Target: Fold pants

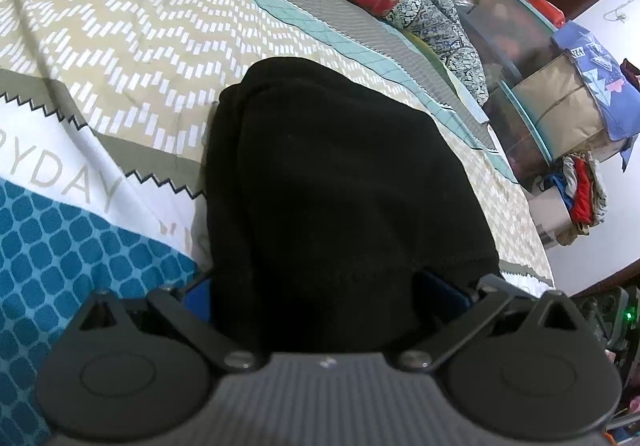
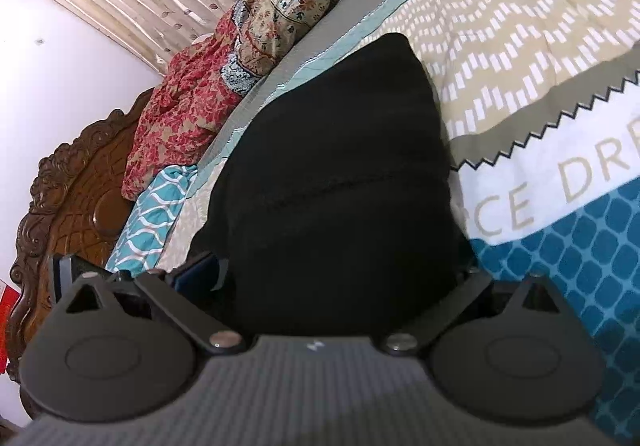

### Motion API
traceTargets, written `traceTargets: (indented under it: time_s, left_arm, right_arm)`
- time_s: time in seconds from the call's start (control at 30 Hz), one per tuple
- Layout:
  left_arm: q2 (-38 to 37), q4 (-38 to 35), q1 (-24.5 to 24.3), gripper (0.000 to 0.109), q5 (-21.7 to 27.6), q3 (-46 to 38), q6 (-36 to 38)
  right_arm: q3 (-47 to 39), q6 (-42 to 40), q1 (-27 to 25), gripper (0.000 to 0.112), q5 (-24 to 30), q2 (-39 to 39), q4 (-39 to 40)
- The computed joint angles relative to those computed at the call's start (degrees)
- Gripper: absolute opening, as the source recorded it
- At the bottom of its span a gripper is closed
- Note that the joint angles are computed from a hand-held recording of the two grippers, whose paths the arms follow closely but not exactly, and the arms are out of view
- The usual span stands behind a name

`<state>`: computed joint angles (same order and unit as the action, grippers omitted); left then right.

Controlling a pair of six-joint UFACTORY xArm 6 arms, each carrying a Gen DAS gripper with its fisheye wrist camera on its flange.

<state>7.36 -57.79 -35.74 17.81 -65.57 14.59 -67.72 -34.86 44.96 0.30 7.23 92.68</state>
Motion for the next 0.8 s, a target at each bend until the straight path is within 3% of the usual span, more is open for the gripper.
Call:
traceTargets:
  time_s: [0.17,0.3,0.8]
  left_arm:
    - [0.04,2.70,-0.13,0.103,-0.10,-0.12,-2.92]
    - [0.16,3.15,-0.12,0.103,-0.04,-0.26,-3.69]
    - [0.13,2.23,-0.13,0.103,-0.37,-0.12,-2.90]
  right_arm:
    - [1.12,1.59,-0.41,0.090,0.31,-0.83,-0.01]
    - [1.69,6.42,-0.20,0.090,0.05,-0.92,-4.53]
    - [1.85,7.32,-0.54,0.091,1.04,-1.12,-5.25]
